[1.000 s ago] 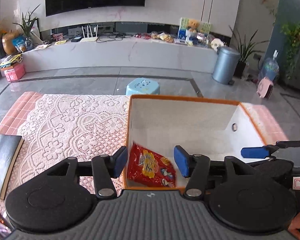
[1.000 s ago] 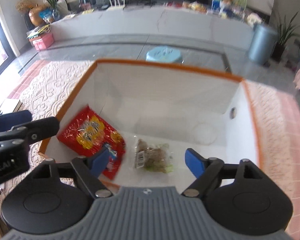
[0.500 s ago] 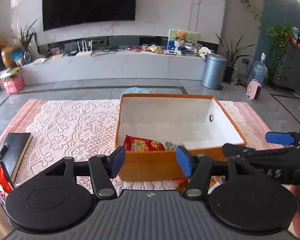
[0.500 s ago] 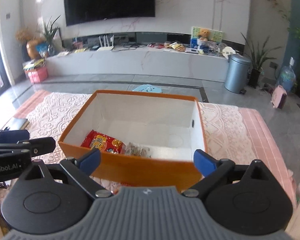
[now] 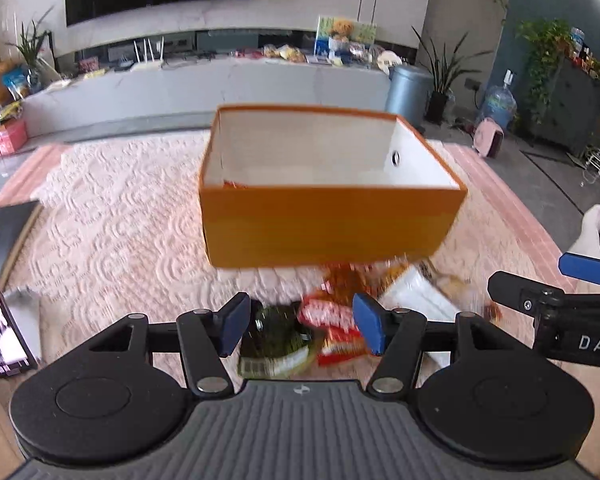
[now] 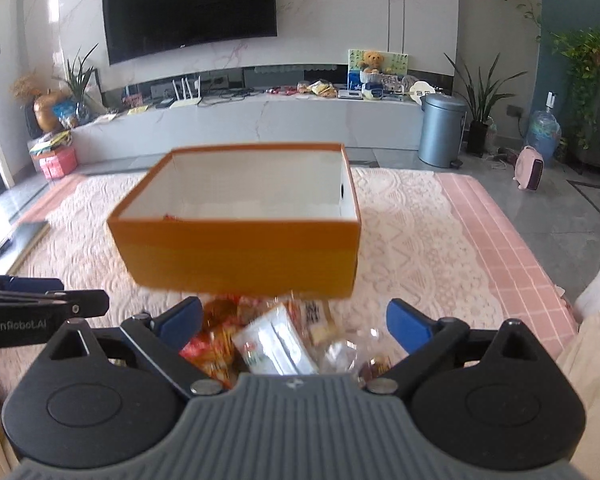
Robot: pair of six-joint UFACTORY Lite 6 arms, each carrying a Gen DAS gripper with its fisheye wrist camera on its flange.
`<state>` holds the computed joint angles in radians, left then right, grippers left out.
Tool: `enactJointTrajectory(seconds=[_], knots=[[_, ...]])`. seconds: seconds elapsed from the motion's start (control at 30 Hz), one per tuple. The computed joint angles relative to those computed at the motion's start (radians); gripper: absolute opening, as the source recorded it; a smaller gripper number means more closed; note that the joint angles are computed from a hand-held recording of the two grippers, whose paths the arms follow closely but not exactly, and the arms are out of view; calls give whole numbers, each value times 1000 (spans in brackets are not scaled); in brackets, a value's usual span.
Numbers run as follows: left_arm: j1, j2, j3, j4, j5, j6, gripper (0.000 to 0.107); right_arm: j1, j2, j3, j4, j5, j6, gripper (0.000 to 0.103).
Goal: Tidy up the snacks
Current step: 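Move both tools back from the box to the snack pile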
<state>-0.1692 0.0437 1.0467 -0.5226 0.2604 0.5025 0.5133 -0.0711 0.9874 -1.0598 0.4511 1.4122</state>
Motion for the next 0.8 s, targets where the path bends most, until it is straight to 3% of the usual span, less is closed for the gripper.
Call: enactJointTrajectory(seconds=[0.2, 0.27, 0.47, 0.57, 0.63, 0.8], knots=[[34, 4, -63, -308, -1, 306, 69, -23, -19, -93, -82, -62, 96, 95], [35, 2, -83, -394, 3, 392, 69, -48, 2, -90, 2, -95, 32, 95], [46, 46, -77, -445, 36, 471, 69, -81, 56, -105, 25, -144, 59, 95], [60, 72, -71, -524, 64, 565, 69, -95, 94, -87, 113, -154, -18, 95], [63, 85, -69, -576, 71, 631, 69, -106, 106, -89, 137, -172, -30, 91], [56, 122, -51, -644, 78, 731, 75, -101, 155, -81, 6, -182, 74, 90]])
